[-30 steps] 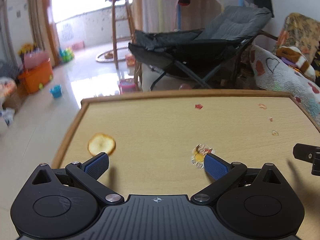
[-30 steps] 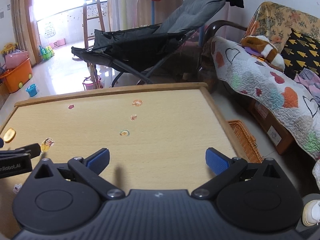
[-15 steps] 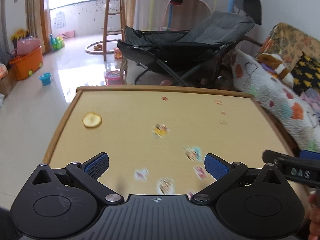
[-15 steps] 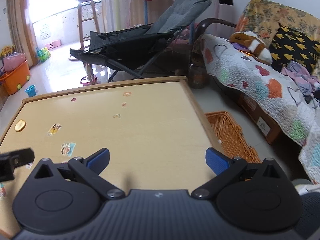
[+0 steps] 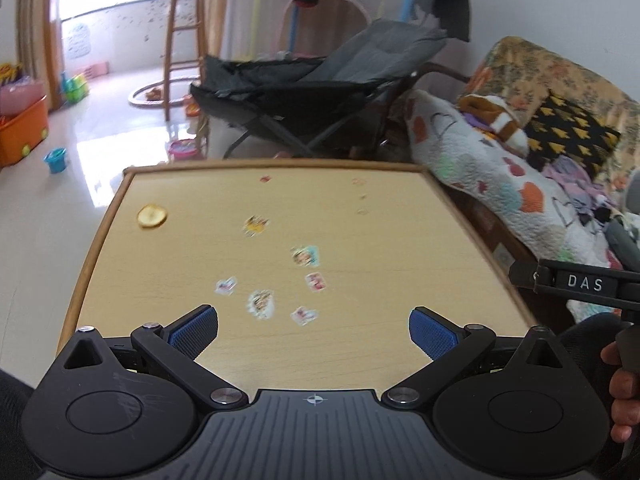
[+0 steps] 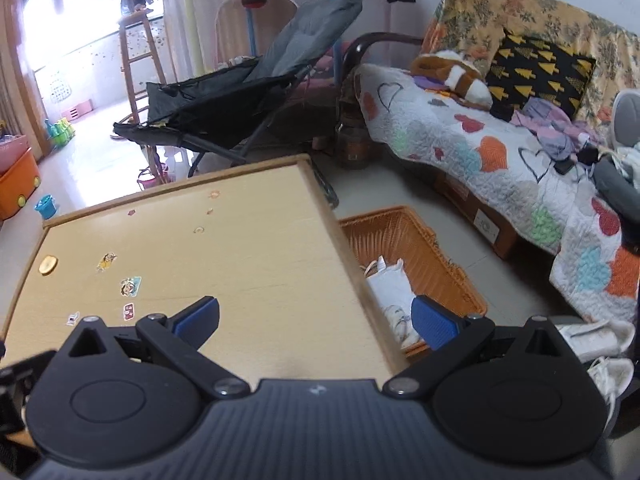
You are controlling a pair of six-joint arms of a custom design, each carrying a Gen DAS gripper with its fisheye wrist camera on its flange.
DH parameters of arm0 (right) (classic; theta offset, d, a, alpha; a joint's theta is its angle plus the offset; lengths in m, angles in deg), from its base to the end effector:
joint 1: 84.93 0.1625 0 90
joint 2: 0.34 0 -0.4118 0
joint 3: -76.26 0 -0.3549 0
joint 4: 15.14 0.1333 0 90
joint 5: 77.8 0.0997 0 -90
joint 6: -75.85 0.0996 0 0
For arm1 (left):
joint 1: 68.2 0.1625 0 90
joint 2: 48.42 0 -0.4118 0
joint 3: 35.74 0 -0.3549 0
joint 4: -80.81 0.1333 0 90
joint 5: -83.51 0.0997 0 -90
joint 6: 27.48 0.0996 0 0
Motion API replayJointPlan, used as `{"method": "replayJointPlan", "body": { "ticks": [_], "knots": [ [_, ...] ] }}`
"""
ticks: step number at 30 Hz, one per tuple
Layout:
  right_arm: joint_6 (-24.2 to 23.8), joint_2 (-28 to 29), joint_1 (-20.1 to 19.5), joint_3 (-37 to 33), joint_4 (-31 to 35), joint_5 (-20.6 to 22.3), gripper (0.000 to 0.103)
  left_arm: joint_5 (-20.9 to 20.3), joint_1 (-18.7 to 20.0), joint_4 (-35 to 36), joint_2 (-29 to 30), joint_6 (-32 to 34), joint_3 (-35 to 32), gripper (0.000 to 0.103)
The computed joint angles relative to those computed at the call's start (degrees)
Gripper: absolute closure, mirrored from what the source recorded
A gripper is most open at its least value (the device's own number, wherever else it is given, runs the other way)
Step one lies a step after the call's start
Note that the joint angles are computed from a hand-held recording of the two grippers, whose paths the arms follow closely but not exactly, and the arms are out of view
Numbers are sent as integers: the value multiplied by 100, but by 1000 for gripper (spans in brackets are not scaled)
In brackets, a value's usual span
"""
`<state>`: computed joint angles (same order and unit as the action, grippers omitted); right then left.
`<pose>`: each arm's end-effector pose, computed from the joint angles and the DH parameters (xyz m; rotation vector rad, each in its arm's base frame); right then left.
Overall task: Fold clothes
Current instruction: 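Move both tools toward the wicker basket on the floor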
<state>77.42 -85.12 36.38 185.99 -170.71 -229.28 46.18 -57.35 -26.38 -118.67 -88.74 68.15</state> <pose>0.2812 -0.3742 0.4517 0.0905 -2.1103 1.0795 -0.4640 -0.3053 0.2673 0.5408 2.3355 -0.9966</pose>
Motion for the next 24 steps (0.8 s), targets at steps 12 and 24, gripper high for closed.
{"method": "replayJointPlan", "body": {
  "ticks": [12,24],
  "knots": [
    [-667,-674,45,-559,558,250,1,-2,-240,-418,548,960,-1017,1],
    [-1200,-1165,-174,-829,987,392,1,-391,-249,-438,1345,1539,-2284,1]
  ]
}}
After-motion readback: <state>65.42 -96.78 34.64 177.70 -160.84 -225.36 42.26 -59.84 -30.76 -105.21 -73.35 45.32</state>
